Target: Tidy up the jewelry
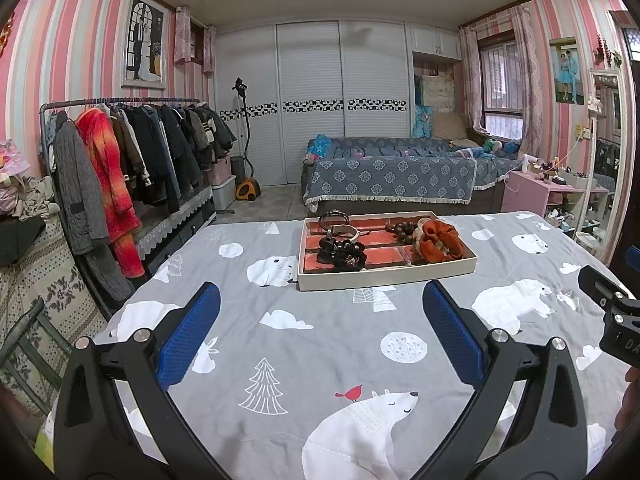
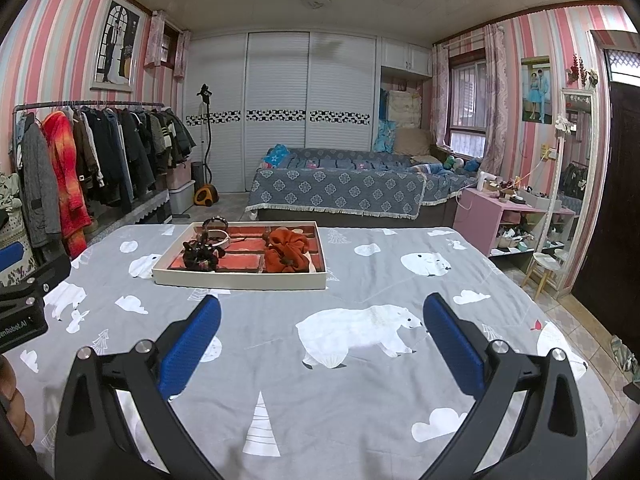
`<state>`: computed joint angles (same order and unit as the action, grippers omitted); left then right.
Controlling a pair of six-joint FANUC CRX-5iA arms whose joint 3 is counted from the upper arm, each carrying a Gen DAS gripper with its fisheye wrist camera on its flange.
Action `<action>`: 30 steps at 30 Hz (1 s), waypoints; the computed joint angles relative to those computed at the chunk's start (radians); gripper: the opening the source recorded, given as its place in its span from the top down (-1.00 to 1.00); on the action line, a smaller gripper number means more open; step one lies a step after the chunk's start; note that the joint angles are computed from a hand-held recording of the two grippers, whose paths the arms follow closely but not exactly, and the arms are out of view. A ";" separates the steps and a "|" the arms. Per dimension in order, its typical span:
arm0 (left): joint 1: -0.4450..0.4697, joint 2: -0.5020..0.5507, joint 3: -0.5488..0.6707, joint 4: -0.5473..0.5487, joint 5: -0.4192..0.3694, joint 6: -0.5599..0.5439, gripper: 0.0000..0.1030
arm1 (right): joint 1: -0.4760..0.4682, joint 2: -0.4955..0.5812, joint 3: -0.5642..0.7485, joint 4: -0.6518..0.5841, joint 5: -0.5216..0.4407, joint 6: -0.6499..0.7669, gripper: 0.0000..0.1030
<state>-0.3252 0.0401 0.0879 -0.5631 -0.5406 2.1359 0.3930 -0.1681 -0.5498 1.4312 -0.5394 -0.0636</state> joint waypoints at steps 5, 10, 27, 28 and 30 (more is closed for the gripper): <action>-0.002 0.000 0.000 -0.002 -0.001 0.004 -0.90 | 0.000 0.000 0.000 -0.001 0.000 0.001 -0.92; -0.002 0.000 0.001 -0.003 -0.003 0.004 -0.90 | -0.001 0.000 0.000 0.002 0.000 -0.001 -0.92; -0.003 0.000 0.002 -0.010 -0.003 0.009 -0.90 | -0.008 0.003 -0.003 0.011 0.006 -0.006 -0.92; -0.003 0.000 0.002 -0.009 -0.003 0.009 -0.90 | -0.007 0.003 -0.003 0.009 0.006 -0.005 -0.92; -0.002 0.000 0.001 -0.008 -0.001 0.007 -0.90 | -0.005 0.003 -0.002 0.006 0.003 -0.003 -0.92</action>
